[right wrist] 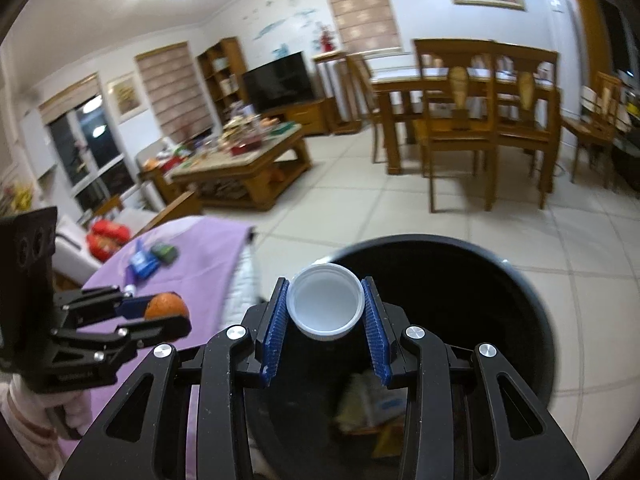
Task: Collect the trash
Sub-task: 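Carry the orange and white lid over the black trash bin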
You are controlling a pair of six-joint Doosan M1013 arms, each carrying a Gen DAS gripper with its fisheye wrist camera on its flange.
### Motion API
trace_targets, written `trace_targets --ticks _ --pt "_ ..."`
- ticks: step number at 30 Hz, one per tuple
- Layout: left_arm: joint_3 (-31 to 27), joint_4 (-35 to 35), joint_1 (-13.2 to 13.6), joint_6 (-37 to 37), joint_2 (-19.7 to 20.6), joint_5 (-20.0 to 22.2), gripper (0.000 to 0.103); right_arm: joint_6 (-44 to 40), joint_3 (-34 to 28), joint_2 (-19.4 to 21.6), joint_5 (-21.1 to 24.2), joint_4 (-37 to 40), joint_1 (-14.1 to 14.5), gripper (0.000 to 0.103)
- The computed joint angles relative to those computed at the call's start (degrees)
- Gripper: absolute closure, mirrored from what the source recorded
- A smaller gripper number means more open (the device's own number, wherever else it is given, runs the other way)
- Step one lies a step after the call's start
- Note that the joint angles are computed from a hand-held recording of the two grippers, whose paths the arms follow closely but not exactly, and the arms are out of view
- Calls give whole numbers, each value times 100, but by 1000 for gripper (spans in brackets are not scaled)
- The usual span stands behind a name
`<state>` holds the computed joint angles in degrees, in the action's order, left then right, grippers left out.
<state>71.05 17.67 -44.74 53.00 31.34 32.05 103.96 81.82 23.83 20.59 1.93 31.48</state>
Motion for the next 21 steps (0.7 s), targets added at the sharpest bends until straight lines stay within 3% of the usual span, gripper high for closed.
trace_targets --ticks 6,12,21 --pt "-698 -450 -120 651 488 240 67 229 395 -214 -175 -6 -321 66" --pt "-1043 -603 -150 815 770 482 67 36 577 -216 -230 366 -531 66" --pt "-1249 -635 -162 862 951 749 67 -174 566 -70 -213 772 -607 66"
